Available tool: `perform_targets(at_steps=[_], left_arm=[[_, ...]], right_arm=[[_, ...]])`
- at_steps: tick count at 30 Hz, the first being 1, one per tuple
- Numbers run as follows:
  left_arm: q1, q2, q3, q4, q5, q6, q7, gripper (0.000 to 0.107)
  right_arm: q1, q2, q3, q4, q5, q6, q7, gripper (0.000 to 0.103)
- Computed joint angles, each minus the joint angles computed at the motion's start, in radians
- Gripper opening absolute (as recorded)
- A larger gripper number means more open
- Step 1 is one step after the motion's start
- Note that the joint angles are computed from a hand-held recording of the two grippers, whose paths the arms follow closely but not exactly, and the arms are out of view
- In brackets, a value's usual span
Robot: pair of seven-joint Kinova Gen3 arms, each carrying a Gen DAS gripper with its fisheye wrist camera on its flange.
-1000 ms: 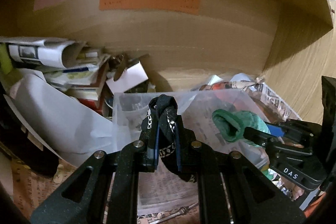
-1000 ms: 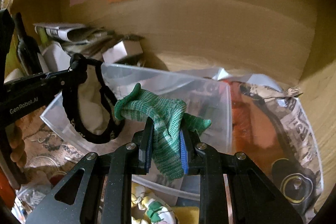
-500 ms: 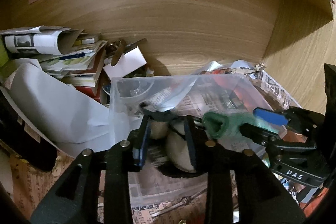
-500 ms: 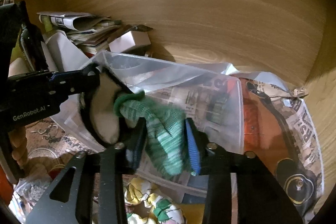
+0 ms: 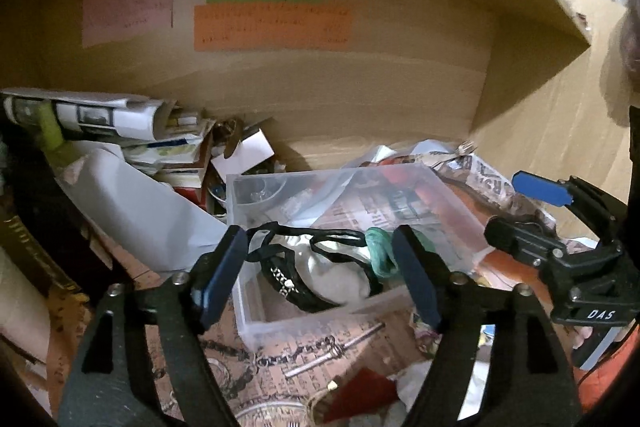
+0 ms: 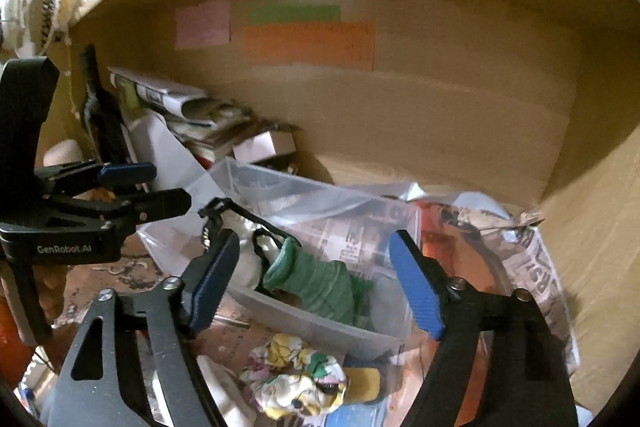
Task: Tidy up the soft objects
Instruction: 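Open both tools to drop the glove and strap into the box, then grasp the white 'Take me' cloth with the right tool while the left tool grasps the grey plastic bag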
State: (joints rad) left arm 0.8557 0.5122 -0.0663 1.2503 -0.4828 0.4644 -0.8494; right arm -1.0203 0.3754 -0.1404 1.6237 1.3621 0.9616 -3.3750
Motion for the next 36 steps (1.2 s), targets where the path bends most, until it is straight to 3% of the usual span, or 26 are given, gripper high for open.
perform_targets(at_steps=[7,18,23,30,36], left_arm=[[0.112,-0.078,-0.095,0.136,-0.138,-0.056,0.132,0.093],[0.093,-0.136,-0.011,0.258,-0.223,-0.034,0.217,0.101],[0.061,-0.133,0.037,0.293,-0.2,-0.029,0.219,0.101],[0.005,-0.119,0.092,0.326,-0.089,-0.05,0.158,0.101],[0.034,-0.108,0.057,0.358,-0.056,-0.104,0.131,0.099]], right_arm=[[-0.056,-0.015,-0.027,0.047,0.067,0.08,-0.091,0.077],[-0.095,0.006,-0.066,0.089,0.073,0.115,-0.192,0.081],[-0.094,0.017,-0.073,0.117,0.068,0.061,-0.271,0.081],[-0.094,0.045,-0.067,0.12,0.027,-0.009,-0.301,0.081],[-0.077,0.058,-0.05,0.128,-0.008,-0.105,-0.305,0.081]])
